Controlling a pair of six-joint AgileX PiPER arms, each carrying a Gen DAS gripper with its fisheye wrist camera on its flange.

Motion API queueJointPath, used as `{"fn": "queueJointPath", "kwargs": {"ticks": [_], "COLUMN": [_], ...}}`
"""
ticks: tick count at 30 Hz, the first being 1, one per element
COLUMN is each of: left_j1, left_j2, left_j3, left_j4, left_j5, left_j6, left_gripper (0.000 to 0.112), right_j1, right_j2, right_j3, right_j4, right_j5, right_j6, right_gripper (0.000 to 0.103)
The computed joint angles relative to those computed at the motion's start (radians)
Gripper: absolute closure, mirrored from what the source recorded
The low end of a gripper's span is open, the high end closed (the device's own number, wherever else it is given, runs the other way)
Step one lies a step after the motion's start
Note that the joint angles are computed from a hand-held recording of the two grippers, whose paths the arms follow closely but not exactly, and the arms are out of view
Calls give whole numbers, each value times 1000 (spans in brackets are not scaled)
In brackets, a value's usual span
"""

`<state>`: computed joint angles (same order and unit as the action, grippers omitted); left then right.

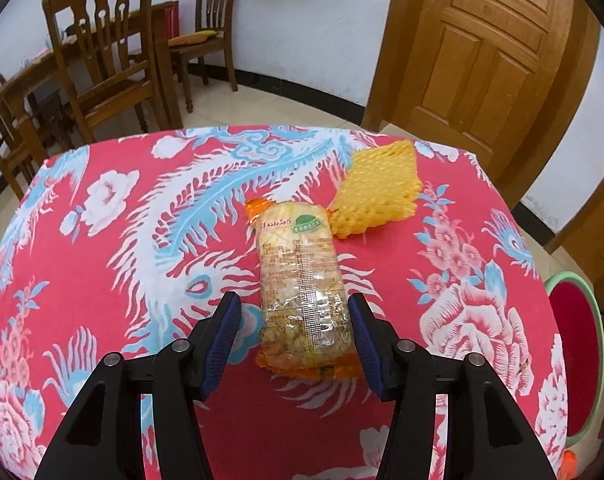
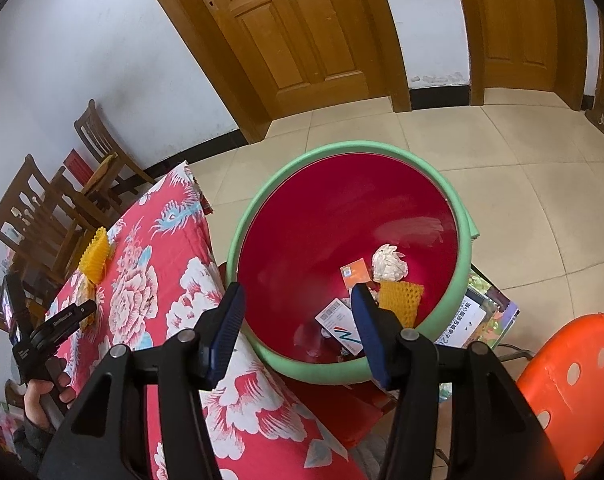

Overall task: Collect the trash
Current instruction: 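Close the left tool on the clear snack bag with green label, then grasp the second yellow foam net with the right tool while the left tool holds the bag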

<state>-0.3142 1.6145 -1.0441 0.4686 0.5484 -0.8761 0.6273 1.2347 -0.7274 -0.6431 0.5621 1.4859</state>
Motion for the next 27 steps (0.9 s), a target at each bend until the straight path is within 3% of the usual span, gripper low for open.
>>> {"fn": "queueJointPath", "kwargs": {"ticks": [6,9,27], "left_j1": [2,-10,126], "left_j2": [-1,-1,-169], "left_j3": [7,10,114], "left_j4": [4,55,-173], "left_j5": [-20,-6,-64], "left_j6": [7,-37,174], "left_gripper": [57,68,73], "right_j1": [23,41,162], "right_j2": [27,41,183], "right_j3": [-18,-33,-257], "right_j4": [-9,-19,-29], "right_j5": [0,10,58], "right_j6": [11,19,-47], "right_gripper": [47,47,47]}}
